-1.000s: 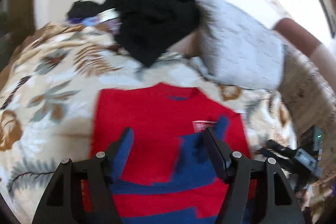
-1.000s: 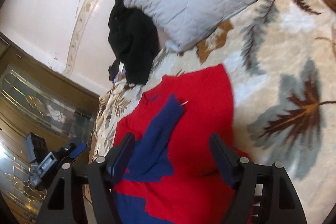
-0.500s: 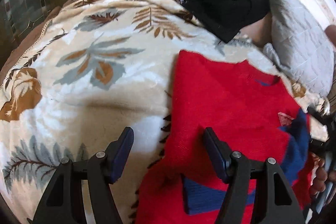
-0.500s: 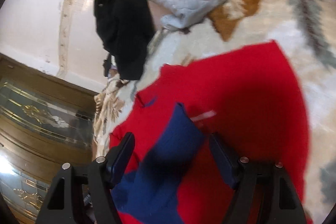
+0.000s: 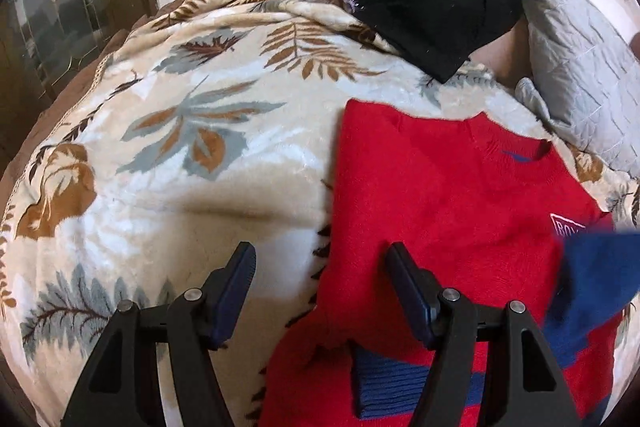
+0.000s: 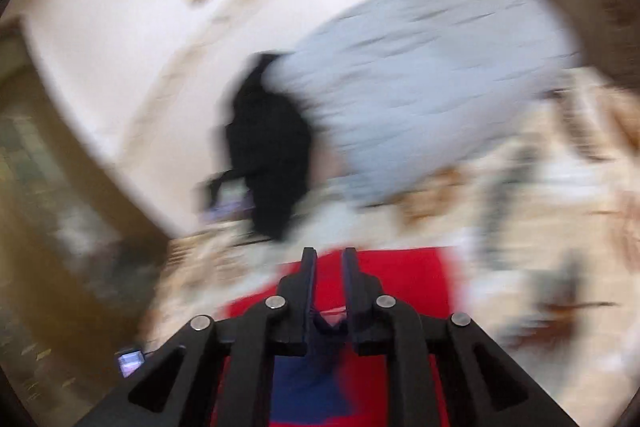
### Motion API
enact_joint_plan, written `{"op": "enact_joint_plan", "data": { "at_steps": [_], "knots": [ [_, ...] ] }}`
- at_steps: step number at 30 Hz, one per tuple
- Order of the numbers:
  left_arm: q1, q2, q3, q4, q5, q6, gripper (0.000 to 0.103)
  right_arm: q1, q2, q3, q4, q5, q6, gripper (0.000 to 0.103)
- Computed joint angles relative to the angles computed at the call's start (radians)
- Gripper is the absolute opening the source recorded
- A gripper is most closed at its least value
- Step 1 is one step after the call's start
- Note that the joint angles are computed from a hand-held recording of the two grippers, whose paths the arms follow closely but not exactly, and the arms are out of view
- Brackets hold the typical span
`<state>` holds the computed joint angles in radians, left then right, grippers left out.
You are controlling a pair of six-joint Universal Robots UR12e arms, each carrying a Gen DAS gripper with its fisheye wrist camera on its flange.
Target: Fold small clothes
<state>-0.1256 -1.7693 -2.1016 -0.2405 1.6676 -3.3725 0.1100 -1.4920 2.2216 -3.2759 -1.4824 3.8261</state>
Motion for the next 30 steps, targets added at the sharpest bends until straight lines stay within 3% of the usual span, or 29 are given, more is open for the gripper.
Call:
{"op": "enact_joint_plan", "data": {
  "at_steps": [2,3,4,5,6,10,12,13,15,16,17,19,21,23,25,27,30],
  "knots": [
    [-0.002,0.0,-0.001,0.004,0.009,-0.012,0.069,-0.018,-0.004,0.014,0.025,0.028,0.05,0.027],
    [-0.006,-0.002,-0.001,0.012,0.026,-0.012,0.069,-0.028,0.004,0.011,0.046,0.072,0.052,0.04],
    [-0.013,-0.004,0.0,0.025,0.046,-0.008,0.069,-0.033,0.012,0.005,0.066,0.11,0.037,0.071],
    [-0.018,-0.006,0.0,0.039,0.057,-0.004,0.069,-0.036,0.029,-0.001,0.072,0.151,0.02,0.083],
    [-0.022,-0.007,0.0,0.055,0.059,-0.002,0.069,-0.041,0.037,0.008,0.05,0.175,0.012,0.086],
    [-0.035,-0.017,0.001,0.102,0.053,0.036,0.069,-0.038,0.111,-0.033,0.07,0.373,-0.072,0.084],
    [-0.047,-0.032,0.02,0.05,0.087,0.058,0.069,-0.016,0.132,-0.061,0.116,0.398,-0.145,0.08],
    [-0.05,-0.037,0.028,0.014,0.101,0.058,0.069,-0.001,0.144,-0.08,0.159,0.401,-0.195,0.073],
    [-0.048,-0.046,0.037,-0.034,0.102,0.06,0.071,0.024,0.168,-0.12,0.279,0.389,-0.272,0.062],
    [-0.05,-0.047,0.034,-0.018,0.108,0.066,0.073,0.035,0.178,-0.135,0.348,0.363,-0.295,0.06],
    [-0.052,-0.046,0.036,-0.025,0.115,0.074,0.073,0.042,0.191,-0.139,0.381,0.334,-0.304,0.059],
    [-0.05,-0.038,0.034,-0.023,0.105,0.08,0.072,0.051,0.191,-0.136,0.361,0.286,-0.318,0.046],
    [-0.048,-0.026,0.017,0.029,0.086,0.081,0.072,0.053,0.174,-0.13,0.359,0.284,-0.329,0.047],
    [-0.057,-0.018,0.003,0.091,0.098,0.105,0.072,0.056,0.156,-0.108,0.29,0.29,-0.342,0.048],
    [-0.075,-0.016,-0.006,0.139,0.144,0.128,0.074,0.073,0.15,-0.104,0.286,0.255,-0.36,0.058],
    [-0.082,-0.019,-0.003,0.116,0.156,0.132,0.077,0.079,0.163,-0.121,0.379,0.254,-0.378,0.064],
    [-0.088,-0.031,0.014,0.01,0.166,0.163,0.078,0.089,0.156,-0.123,0.379,0.229,-0.396,0.064]
  ]
}}
